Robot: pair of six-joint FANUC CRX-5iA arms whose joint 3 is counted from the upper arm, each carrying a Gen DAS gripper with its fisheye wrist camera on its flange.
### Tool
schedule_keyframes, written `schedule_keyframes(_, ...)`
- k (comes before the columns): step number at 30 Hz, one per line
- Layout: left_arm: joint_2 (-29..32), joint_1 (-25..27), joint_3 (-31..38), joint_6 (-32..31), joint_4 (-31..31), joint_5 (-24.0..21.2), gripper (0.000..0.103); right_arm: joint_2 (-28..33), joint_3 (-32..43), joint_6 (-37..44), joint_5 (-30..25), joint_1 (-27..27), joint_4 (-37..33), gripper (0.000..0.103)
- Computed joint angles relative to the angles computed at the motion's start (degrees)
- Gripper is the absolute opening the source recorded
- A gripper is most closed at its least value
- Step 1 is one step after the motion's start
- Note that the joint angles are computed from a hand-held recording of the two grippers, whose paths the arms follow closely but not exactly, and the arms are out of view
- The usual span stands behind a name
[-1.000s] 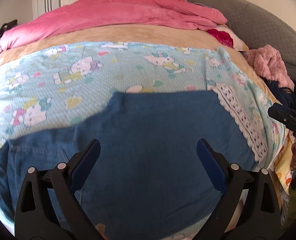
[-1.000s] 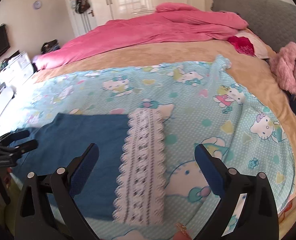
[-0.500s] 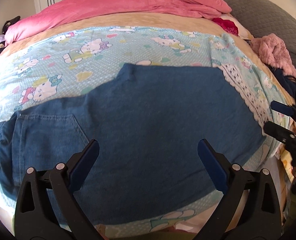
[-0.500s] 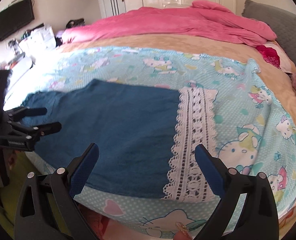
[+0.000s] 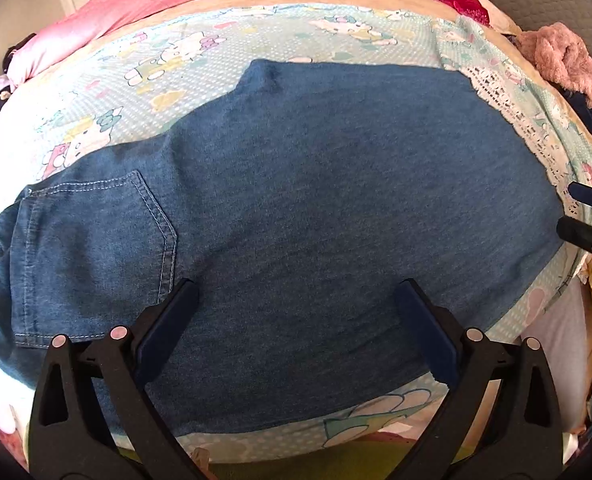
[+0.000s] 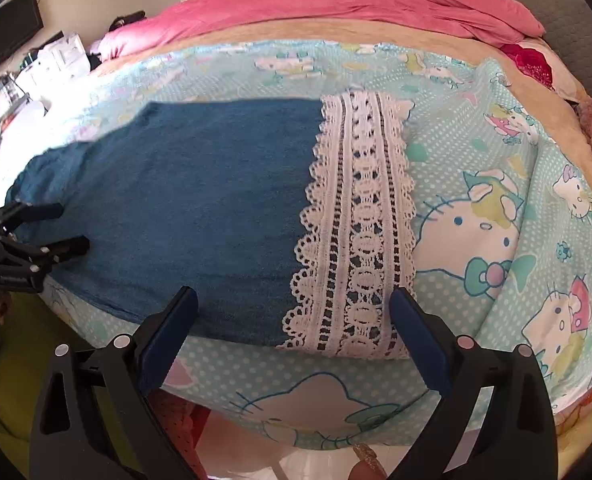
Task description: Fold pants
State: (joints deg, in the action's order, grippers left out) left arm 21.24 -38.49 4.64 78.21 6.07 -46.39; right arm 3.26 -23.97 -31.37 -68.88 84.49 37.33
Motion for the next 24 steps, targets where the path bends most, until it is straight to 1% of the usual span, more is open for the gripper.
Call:
schedule_keyframes(5,-2.4,0.2,-2.8,-2.4,3.4,4.0,0.094,-1.2,-0.2,-3.2,-4.1,2.0,2.0,0.096)
schedule_keyframes(8,-2.6,0.1,-2.5,-4.1,5.7,4.9,0.094,-2.3,-0.8,-5.8,-6.1,3.1,2.7,0.096)
schedule_keyframes(11,-1.8,-0.9,-0.4,-3.8,5.4,4.8,0.094,-3.0,-1.2,-7.4,-8.0,4.0,3.4,0.096)
schedule_keyframes(19,0.7,-3.4,5.2,-2.1,3.7,2.6,0.094,-4.5,-2.2,-10.0,-12.6,6.3,4.8,0.096)
schedule_keyframes(24,2.7,-4.6,8.1,-1.8,3.1,1.3,0.094,-5.2,-3.3,-12.1,-13.5,7.4,5.3,0.096)
